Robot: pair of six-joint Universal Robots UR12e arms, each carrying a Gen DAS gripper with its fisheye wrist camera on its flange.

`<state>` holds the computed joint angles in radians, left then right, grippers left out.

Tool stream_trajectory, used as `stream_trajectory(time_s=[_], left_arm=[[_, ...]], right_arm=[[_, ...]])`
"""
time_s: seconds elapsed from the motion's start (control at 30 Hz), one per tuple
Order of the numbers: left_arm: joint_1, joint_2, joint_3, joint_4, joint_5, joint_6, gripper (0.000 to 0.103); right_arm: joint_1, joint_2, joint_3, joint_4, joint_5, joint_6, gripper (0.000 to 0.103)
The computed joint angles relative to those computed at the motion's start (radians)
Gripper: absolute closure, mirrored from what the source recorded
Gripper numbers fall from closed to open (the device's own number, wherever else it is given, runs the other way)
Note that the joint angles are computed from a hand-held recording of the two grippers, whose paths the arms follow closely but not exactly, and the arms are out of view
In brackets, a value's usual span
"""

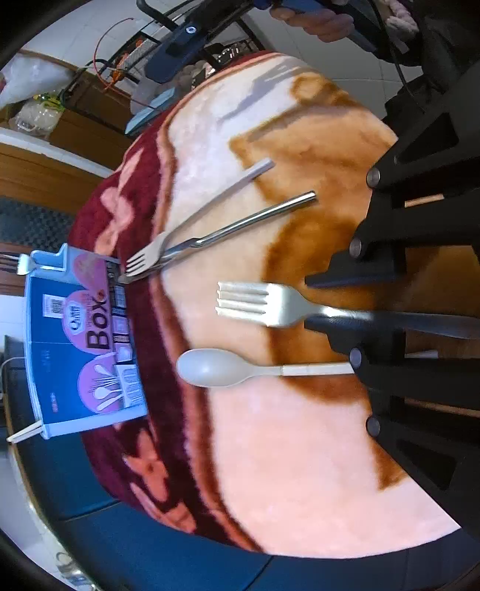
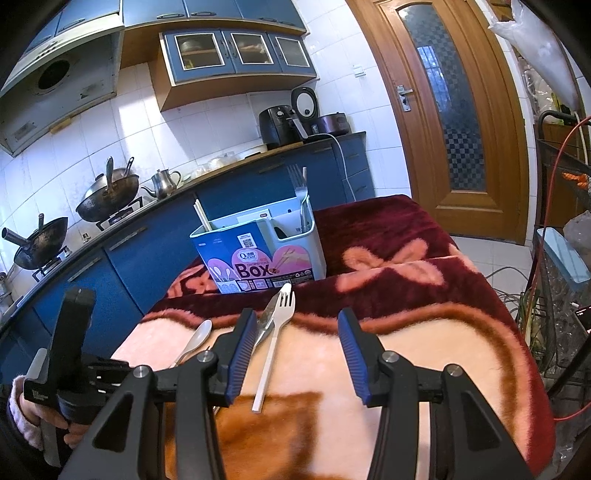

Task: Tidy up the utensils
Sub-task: 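Grasp a silver fork with the left tool while the right tool grasps the white fork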

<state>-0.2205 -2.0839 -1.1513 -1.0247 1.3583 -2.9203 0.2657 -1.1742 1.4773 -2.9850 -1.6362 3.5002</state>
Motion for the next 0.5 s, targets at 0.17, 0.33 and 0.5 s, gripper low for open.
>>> stream_trajectory(time_s=[0.17,0.33,0.5], left_arm=[[0.001,-0.002,0.004,-0.009,0.007,0.007,0.097],[0.018,0.010,-0.035,0.079,-0.064,-0.032,0.098],[0.033,0.031,-0.092,0.252,-0.118,-0.094,0.098]], right_arm=[[0.000,0.000,-0.001,0.001,0.000,0.003,0.052],[-0.001,0.003,-0.007,0.020,0.004,-0.002,0.051],[-0.004,0.015,-0.033,0.084,0.021,-0.011,0.051]])
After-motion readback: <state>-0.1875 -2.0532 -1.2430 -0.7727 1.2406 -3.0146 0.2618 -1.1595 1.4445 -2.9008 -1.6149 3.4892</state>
